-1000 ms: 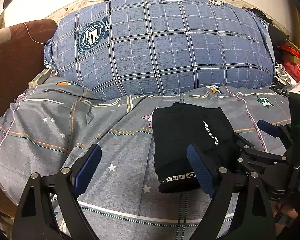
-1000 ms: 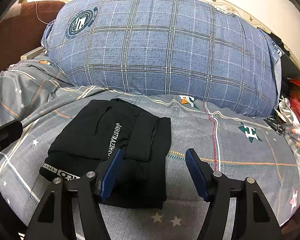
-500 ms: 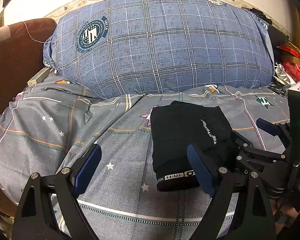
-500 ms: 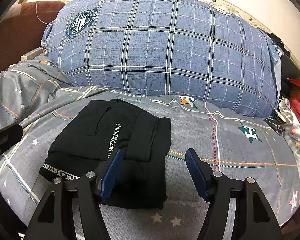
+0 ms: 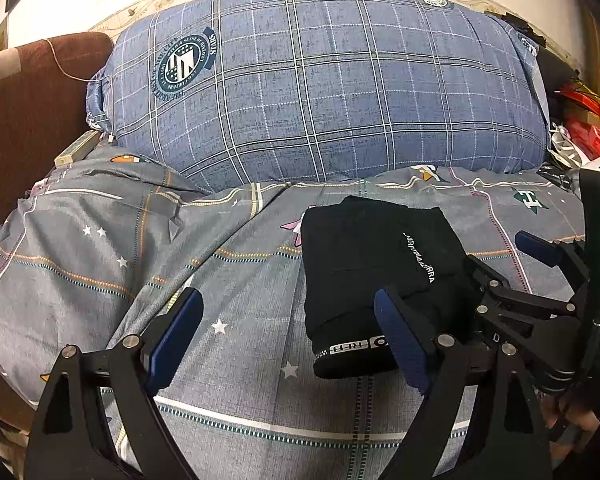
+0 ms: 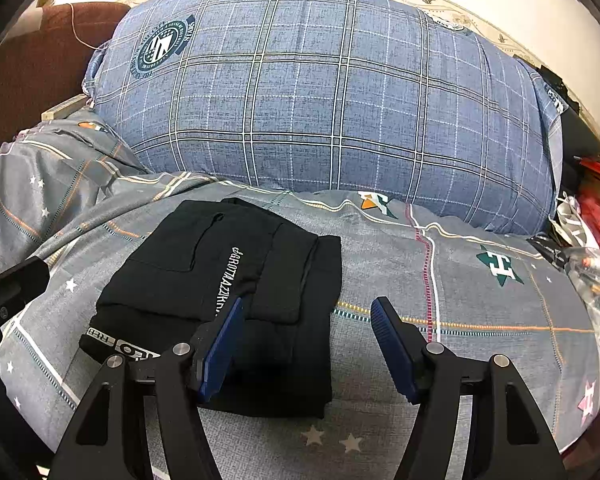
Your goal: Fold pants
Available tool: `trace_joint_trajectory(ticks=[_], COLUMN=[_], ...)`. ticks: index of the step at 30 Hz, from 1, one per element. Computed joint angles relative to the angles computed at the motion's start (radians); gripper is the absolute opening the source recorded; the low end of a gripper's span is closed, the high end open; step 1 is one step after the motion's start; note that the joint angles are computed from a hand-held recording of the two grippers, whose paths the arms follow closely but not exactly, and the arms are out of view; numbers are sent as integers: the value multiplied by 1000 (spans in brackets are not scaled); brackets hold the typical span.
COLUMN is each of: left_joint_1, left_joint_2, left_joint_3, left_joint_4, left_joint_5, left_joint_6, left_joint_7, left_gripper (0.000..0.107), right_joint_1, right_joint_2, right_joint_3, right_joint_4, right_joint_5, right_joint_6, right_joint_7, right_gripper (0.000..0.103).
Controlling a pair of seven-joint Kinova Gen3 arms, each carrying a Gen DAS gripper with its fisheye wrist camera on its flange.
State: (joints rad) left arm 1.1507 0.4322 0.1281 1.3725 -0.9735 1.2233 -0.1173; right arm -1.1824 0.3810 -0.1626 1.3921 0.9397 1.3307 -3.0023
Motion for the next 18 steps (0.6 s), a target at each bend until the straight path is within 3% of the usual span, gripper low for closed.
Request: trace_joint_trajectory(ticks=[18], left_joint_1=[-2], left_joint_2=[0], left_joint_3=[0], left_joint_4=[1], left_joint_5=[7], left_joint_6=[-5], left_joint_7=[1], left_gripper=[89], right_joint_1=[-1], right_joint_2=[4], right_joint_3=[1], right_joint_4=[-2], right_joint_5=[1], right_joint_6=[-3], right_joint_7=[1], right_gripper=[67])
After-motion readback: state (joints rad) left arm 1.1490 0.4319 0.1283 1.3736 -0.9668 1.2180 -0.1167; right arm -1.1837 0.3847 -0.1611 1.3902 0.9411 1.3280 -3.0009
